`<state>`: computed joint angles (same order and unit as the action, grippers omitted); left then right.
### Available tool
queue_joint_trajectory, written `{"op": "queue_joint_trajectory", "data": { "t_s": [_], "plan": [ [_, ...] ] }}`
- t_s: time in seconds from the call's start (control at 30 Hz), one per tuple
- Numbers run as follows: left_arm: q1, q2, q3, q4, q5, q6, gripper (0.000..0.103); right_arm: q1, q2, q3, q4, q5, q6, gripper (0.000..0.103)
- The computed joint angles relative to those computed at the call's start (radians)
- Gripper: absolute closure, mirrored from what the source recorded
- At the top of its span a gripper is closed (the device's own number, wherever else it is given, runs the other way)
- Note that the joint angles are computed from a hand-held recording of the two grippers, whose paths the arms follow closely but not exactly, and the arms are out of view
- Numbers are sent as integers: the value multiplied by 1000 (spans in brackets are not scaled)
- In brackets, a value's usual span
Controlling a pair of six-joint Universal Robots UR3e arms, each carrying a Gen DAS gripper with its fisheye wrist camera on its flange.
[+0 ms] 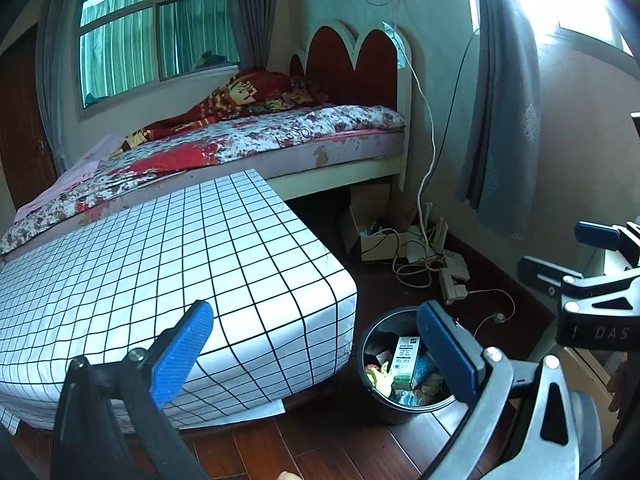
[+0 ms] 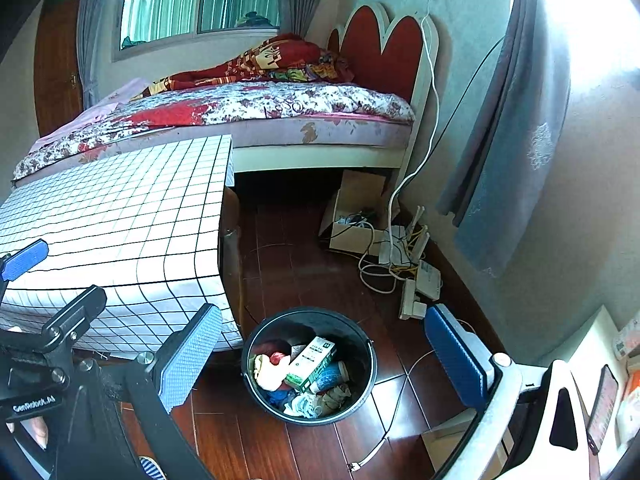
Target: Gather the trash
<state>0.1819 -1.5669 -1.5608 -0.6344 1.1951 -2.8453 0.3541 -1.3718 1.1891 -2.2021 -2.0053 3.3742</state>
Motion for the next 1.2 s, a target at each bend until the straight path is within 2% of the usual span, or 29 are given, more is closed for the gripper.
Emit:
{"op": "queue_joint_trajectory", "data": {
  "t_s": [0.27, 0.43, 1.2],
  "plan": [
    [79, 171, -82, -59, -83, 29, 1, 86, -71, 11, 14, -70, 45, 1],
    [126, 223, -86, -82, -137, 27, 1, 114, -113, 42, 4, -90, 58, 1],
    [116, 253, -127, -77, -155, 24, 1, 118, -154, 91, 3, -104, 74, 1]
  ]
}}
